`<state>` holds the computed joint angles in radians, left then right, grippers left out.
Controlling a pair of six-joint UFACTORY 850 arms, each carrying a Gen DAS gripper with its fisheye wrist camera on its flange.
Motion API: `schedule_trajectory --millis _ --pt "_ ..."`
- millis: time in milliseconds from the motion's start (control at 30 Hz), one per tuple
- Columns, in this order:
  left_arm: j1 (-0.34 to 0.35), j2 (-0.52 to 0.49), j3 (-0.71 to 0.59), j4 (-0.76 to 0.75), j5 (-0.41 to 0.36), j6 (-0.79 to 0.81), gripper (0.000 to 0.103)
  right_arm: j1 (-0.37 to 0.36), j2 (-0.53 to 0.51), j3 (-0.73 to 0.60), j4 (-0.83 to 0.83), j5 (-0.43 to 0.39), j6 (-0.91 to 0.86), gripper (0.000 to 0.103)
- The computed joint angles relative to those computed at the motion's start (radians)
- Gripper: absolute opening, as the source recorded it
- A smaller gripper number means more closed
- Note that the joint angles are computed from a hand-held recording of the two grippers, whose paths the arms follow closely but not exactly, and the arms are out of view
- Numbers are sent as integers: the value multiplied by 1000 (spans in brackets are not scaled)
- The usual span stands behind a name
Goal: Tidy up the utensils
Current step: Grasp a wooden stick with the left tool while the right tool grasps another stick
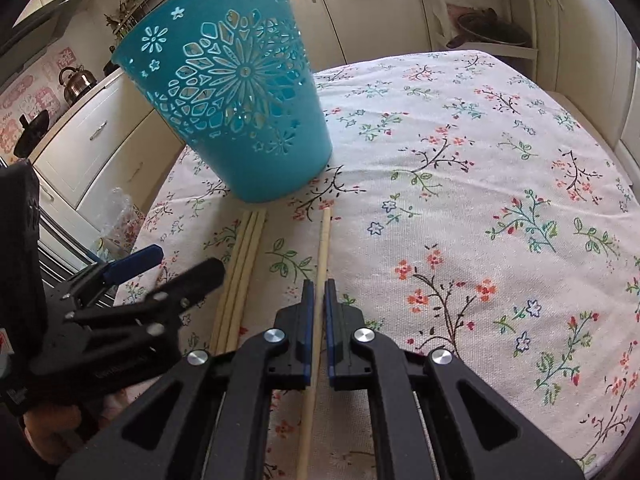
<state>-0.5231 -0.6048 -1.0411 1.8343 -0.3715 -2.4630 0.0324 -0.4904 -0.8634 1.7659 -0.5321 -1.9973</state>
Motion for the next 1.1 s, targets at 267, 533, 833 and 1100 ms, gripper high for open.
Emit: schedule_trajectory --millis 267,533,833,1100 --pt "-9 -16 -30 -231 -23 230 84 -1 0 -4 -32 -12 44 6" --pt "-3 -36 -57 -171 -17 212 59 -2 -1 -1 -12 -16 22 6" --pt "47 -10 -31 97 107 48 11 19 4 1 5 3 -39 6" --pt "52 -20 -51 4 125 181 9 29 -2 -1 53 9 -82 6"
